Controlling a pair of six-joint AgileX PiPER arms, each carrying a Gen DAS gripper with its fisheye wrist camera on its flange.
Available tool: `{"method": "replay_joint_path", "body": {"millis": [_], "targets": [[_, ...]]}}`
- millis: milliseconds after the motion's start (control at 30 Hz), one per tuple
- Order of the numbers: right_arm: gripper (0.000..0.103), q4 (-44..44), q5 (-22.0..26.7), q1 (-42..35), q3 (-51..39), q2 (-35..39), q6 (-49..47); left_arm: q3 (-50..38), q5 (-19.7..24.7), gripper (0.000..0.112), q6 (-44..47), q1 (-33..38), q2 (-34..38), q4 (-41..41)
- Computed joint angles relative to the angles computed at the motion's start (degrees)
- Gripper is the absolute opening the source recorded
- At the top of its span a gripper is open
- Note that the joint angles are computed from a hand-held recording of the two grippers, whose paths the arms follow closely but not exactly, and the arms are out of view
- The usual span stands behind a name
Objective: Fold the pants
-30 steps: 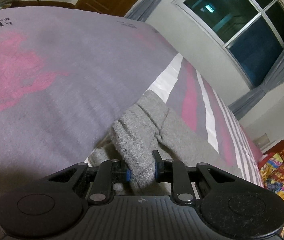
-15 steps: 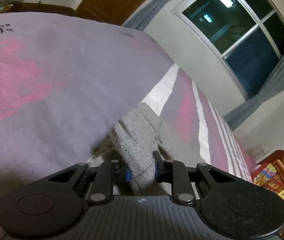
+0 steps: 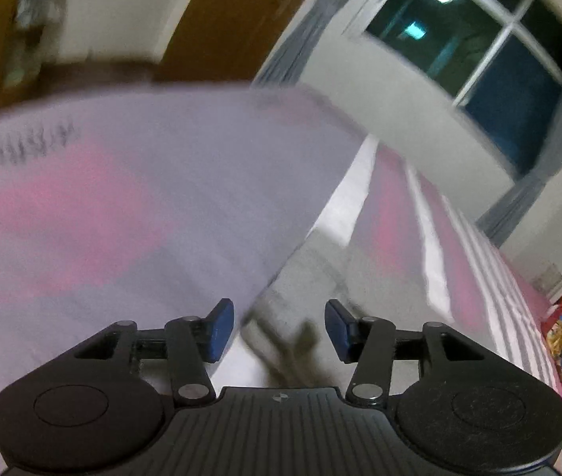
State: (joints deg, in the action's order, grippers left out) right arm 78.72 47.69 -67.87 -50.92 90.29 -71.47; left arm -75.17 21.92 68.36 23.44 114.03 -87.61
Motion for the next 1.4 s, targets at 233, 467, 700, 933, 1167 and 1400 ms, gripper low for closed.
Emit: {"method": "replay_joint_path", "body": {"millis": [233,467,700,933,1167,1400], "targets": [[0.053,-5.7,-3.9,25.3,-4.4,-2.4,0.7,-16.0,5.2,0.068,-11.1,-17.0,7.2,16.1],[0.052,-15.6,-7.6,48.8,-17.5,10.2,11.8,-41.4,9.0,0.069,-44.4,-30.3,23.8,49.0],[0.027,-14.6,-8.0,31.6,-21.9,16.4,13.9,-45.1,12.3,0.068,-51.2,-20.4,25.4,53.4],[0.044,-19.1,-11.3,21.7,-21.4,14.2,20.9,-32.1,5.5,0.059,-43.7,-13.2,17.2,43.8],[0.043,-8.8,-7.9,47.5,-21.4,11.9,11.3,-34.2,7.2,0.075,-46.0,-18.0,17.0,54.5],[0.042,-26.2,-5.9,73.1,-53.1,32.6,29.9,-48.5,14.1,0.083,-58.2,-19.2,24.1,68.6]]}}
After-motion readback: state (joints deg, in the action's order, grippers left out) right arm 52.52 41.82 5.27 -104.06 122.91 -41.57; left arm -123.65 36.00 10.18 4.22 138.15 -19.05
